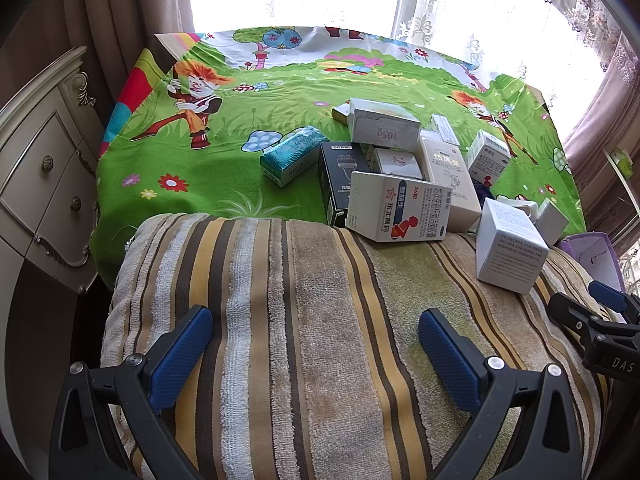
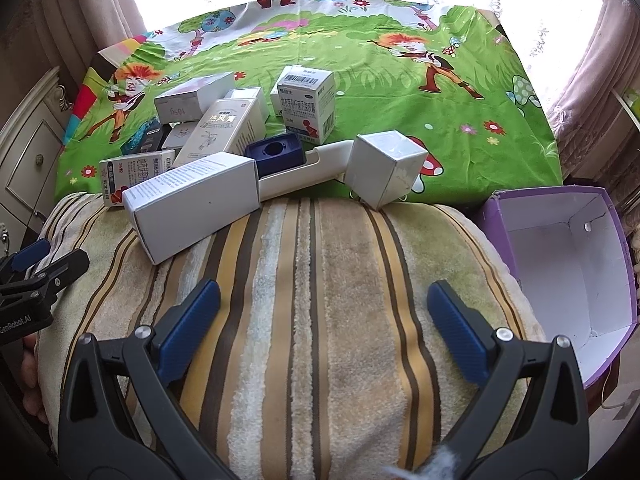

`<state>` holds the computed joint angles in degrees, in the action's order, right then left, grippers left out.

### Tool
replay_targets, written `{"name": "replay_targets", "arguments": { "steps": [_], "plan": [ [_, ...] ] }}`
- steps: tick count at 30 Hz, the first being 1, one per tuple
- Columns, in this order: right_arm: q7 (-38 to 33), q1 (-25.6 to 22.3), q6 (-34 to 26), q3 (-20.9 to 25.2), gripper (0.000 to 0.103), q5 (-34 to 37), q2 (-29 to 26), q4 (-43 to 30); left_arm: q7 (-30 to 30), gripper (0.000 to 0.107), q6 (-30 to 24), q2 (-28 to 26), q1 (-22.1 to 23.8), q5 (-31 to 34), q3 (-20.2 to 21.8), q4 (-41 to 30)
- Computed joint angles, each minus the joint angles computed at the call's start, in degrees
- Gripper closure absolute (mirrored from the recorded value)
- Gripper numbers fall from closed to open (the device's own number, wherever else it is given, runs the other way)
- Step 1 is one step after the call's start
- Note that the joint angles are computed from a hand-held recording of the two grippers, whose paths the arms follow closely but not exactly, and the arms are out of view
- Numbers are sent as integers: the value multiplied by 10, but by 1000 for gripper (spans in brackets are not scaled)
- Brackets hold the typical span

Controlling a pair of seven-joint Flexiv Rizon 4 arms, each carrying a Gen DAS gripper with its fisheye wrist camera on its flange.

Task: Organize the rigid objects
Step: 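Grasp the small white box with the right gripper while the left grasps the white printed box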

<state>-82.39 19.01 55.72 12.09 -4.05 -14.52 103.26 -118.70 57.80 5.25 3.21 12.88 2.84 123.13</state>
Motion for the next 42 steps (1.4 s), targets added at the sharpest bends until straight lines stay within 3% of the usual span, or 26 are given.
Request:
{"name": "replay_targets", "arguments": {
  "steps": [9,12,15,18,21,28,32,37,42],
  "plan": [
    [-50,-14,-22,12,0,46,-12,-27,-1,4,7,-1,-1,-3,0,3],
    [-69,-24,-25,18,0,88,-17,-41,45,4,45,-1,-8,-41,6,19],
    [-70,-22,-21,16,0,94,-17,-42,53,4,56,0,-9,-46,3,22],
    [-76,-24,-18,17,0,103,-17,-42,119,4,103,1,-23,-125,12,45],
    [-85,-30,-19,19,0,123,-19,-48,225,4,150,-4,-50,-251,15,69],
    [-97,-43,-12,25,0,171,-21,-59,361,5,159,-45,-76,-381,-12,35],
    [-98,-50,-2,26,0,196,-20,-60,372,13,129,-77,-69,-385,-22,-8],
    [-74,-52,11,21,1,206,-19,-58,376,36,81,-109,-62,-385,-30,-42],
    [-42,-48,-3,12,1,186,-25,-70,397,61,76,-118,-60,-412,-36,-42]
  ]
}}
